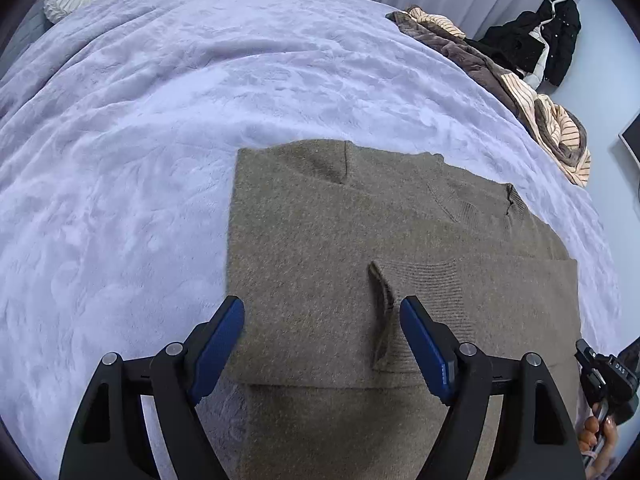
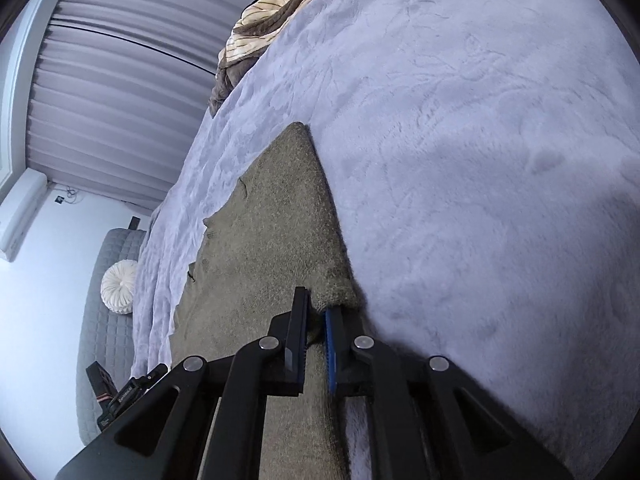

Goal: Fold small clothes
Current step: 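Grasp the other sleeve cuff with the left tool and lay it across the body, then open the left tool and release the sleeve cuff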

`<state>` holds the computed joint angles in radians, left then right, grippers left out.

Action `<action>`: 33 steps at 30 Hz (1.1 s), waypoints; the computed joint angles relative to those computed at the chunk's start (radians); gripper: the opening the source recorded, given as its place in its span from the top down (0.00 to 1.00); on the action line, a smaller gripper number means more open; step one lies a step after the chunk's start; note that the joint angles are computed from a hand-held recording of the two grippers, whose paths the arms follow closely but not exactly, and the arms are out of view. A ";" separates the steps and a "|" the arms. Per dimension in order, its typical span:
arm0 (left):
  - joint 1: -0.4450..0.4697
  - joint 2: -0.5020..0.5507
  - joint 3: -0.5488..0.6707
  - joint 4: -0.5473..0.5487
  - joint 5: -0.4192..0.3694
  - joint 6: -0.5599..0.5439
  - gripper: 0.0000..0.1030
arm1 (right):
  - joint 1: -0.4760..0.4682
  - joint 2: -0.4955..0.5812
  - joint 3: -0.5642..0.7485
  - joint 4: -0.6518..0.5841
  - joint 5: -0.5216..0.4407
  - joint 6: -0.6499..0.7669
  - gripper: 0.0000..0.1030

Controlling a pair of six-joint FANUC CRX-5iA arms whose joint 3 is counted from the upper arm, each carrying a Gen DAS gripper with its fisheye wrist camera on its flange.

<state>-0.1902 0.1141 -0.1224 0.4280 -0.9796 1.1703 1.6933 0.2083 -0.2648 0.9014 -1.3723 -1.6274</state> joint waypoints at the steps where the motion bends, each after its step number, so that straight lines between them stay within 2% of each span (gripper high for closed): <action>1: 0.002 -0.002 -0.005 0.007 -0.002 -0.010 0.22 | 0.005 0.008 0.026 -0.020 -0.014 0.026 0.91; 3: 0.006 0.000 -0.016 0.040 -0.021 -0.040 0.22 | 0.015 0.030 0.091 -0.072 -0.055 0.088 0.81; 6: -0.013 0.017 -0.021 0.086 -0.060 -0.063 0.22 | 0.017 0.044 0.107 -0.029 -0.045 0.101 0.66; 7: -0.025 0.019 -0.020 0.078 -0.060 -0.062 0.22 | 0.009 0.051 0.114 -0.014 -0.033 0.117 0.55; 8: -0.042 0.019 -0.013 0.051 -0.051 -0.050 0.30 | -0.002 0.059 0.130 -0.013 -0.026 0.147 0.53; 9: -0.059 0.017 0.000 0.010 -0.046 -0.029 0.54 | -0.015 0.066 0.148 -0.020 -0.020 0.187 0.53; 11: -0.084 0.028 0.035 -0.054 -0.063 0.007 0.75 | -0.040 0.092 0.217 -0.059 -0.040 0.320 0.53; 12: -0.087 0.021 0.032 -0.060 -0.056 0.015 0.75 | -0.049 0.107 0.253 -0.076 -0.060 0.386 0.53; 14: -0.089 0.012 0.023 -0.068 -0.044 0.015 0.75 | -0.071 0.135 0.317 -0.100 -0.096 0.507 0.63; 15: -0.088 0.007 0.015 -0.070 -0.040 0.007 0.75 | -0.082 0.150 0.352 -0.125 -0.119 0.562 0.65; 18: -0.075 -0.009 -0.012 -0.059 -0.028 -0.012 0.75 | -0.102 0.171 0.406 -0.226 -0.168 0.621 0.67; 19: -0.071 -0.014 -0.020 -0.053 -0.026 -0.018 0.75 | -0.102 0.166 0.401 -0.265 -0.172 0.598 0.70; 20: -0.067 -0.018 -0.026 -0.050 -0.022 -0.022 0.75 | -0.092 0.152 0.370 -0.276 -0.156 0.544 0.81; 22: -0.060 -0.024 -0.036 -0.046 -0.016 -0.024 0.75 | -0.062 0.125 0.310 -0.258 -0.134 0.437 0.93; 23: -0.056 -0.028 -0.041 -0.042 -0.014 -0.023 0.75 | -0.048 0.117 0.295 -0.254 -0.133 0.400 0.93; 25: -0.049 -0.039 -0.053 -0.033 -0.010 -0.016 0.75 | -0.023 0.117 0.309 -0.290 -0.176 0.365 0.88; 27: -0.045 -0.059 -0.072 -0.028 0.004 -0.015 0.75 | 0.011 0.085 0.239 -0.228 -0.143 0.263 0.85; 28: -0.045 -0.068 -0.079 -0.034 0.009 -0.015 0.75 | 0.026 0.073 0.215 -0.205 -0.139 0.215 0.77; 29: -0.047 -0.076 -0.079 -0.050 0.011 -0.007 0.75 | 0.036 0.067 0.198 -0.182 -0.140 0.185 0.64; 30: -0.048 -0.081 -0.080 -0.063 0.011 0.002 0.75 | 0.043 0.058 0.174 -0.148 -0.136 0.152 0.57; 31: -0.047 -0.087 -0.082 -0.067 0.010 0.006 0.75 | 0.044 0.051 0.155 -0.124 -0.129 0.130 0.52; 33: -0.041 -0.092 -0.086 -0.060 -0.001 0.006 0.75 | 0.034 0.023 0.092 -0.064 -0.078 0.081 0.52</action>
